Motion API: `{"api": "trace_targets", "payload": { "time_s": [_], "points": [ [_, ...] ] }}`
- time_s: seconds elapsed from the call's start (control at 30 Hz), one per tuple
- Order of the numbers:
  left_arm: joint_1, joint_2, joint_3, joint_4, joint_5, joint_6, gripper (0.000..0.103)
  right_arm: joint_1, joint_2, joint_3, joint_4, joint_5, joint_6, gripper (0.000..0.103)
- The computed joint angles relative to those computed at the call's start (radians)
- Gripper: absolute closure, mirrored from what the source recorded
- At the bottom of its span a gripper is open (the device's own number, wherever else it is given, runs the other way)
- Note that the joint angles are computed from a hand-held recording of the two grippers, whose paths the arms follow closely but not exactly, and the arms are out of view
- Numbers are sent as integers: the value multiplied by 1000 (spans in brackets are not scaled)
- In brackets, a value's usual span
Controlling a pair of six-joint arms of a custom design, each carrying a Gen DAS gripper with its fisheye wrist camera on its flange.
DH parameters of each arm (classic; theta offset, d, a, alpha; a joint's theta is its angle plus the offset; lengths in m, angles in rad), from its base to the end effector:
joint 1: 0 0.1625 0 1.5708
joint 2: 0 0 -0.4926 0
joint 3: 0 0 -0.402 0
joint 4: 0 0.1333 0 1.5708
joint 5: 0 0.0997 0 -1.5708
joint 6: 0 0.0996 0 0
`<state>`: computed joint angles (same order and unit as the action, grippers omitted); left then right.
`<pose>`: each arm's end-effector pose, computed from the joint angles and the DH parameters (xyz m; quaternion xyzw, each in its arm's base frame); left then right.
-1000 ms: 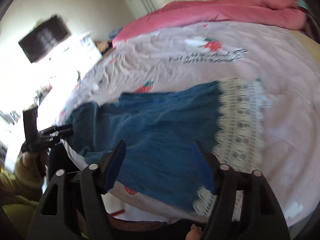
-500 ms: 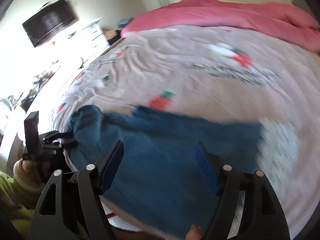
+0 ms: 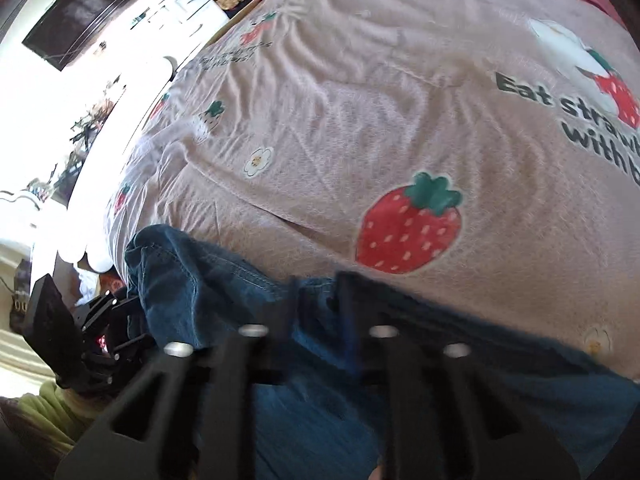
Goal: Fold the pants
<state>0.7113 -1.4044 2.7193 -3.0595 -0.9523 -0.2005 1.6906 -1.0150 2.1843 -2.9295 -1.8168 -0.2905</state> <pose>-0.0992 -0.3377 0.1967 0.2821 0.9065 -0.2246 0.2198 0.1720 -0.5163 0.1348 0.1899 -0.9696 0.0831 0.1297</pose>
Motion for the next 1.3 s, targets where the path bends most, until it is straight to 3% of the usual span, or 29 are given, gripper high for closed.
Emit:
{"api": "trace_targets", "payload": {
  "time_s": [0.2, 0.4, 0.57, 0.6, 0.67, 0.7, 0.73, 0.8, 0.9, 1.03, 1.3],
  "points": [
    [4, 1, 3, -15, -4, 5, 60, -4, 17, 15, -193, 17, -1, 98],
    [6, 1, 3, -15, -3, 9, 60, -29, 62, -20, -199, 4, 1, 99],
    [8, 7, -2, -12, 1, 12, 60, -56, -28, 34, -257, 59, 0, 97],
    [6, 8, -2, -12, 2, 11, 60, -67, -69, 59, -276, 82, -2, 94],
    [0, 8, 1, -15, 5, 7, 60, -80, -142, 105, -321, 78, -13, 71],
    [-2, 7, 4, -24, 3, 7, 58, -94, -192, 138, -351, 79, -21, 53],
    [-5, 4, 6, -34, -3, 6, 54, -108, -241, 169, -376, 71, -34, 50],
    [-28, -8, 12, -39, 1, -1, 51, -131, -322, 216, -415, 27, -54, 50],
    [-97, -55, 13, 6, 36, -32, 41, -186, -425, 268, -441, -26, -72, 39],
    [-164, -80, -29, 50, 70, -36, 33, -282, -482, 300, -412, -5, -71, 39],
    [-105, 188, -224, -31, -42, 102, 27, -408, -493, 335, -408, 155, -100, 27]
  ]
}}
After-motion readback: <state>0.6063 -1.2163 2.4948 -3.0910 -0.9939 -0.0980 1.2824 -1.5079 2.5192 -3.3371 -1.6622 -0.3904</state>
